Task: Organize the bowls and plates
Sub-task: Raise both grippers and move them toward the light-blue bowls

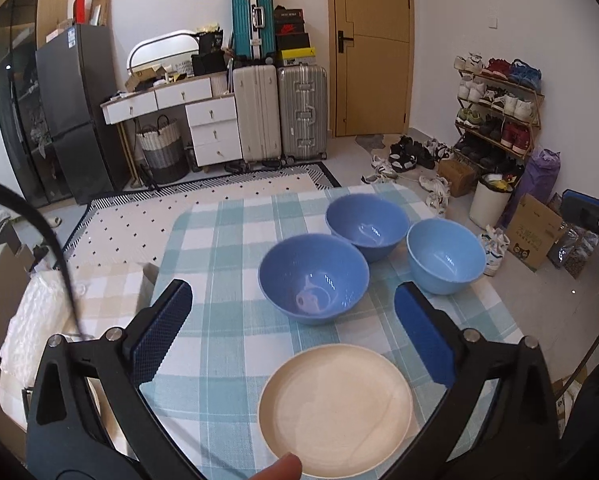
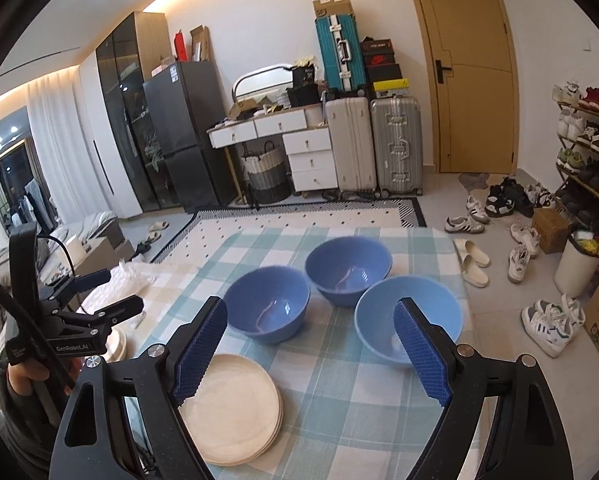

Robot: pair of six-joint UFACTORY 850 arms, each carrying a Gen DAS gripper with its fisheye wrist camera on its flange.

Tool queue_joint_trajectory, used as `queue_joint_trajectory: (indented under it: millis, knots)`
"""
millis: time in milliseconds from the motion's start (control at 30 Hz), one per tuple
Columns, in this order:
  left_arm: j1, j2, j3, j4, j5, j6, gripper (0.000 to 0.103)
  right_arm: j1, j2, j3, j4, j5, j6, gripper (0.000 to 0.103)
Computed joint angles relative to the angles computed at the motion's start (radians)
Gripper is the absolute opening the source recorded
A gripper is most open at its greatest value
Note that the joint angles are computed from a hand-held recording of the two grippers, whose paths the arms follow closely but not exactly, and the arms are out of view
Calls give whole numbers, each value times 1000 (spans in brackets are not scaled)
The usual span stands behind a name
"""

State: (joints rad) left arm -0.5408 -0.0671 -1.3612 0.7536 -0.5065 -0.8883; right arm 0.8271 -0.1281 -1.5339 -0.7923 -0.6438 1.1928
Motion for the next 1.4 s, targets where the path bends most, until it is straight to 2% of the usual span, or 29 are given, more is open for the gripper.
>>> queue_joint_trajectory:
  millis: [200,367,467,733,1033,1400]
  knots:
    - [-3,-8,-67,-61,-41,55,101,-9,18,-43,17,-63,-49,91]
    - [9,-29,-83,-127,-47,111,101,-17,11,-33,56,-41,-72,96]
    - [21,-46,-82,-157,-36,127,101,-29,-10,-27,104,3,-106,99]
    - [62,-104,-85,-213,-11,176,101,-50,-102,-43,191,54,-164,101]
    - [112,-215,-124,-322,37,285,101,-94,-220,-90,342,103,-275,101]
    - [155,-345,-220,-421,44,367,101,-133,-344,-175,481,107,-427,101]
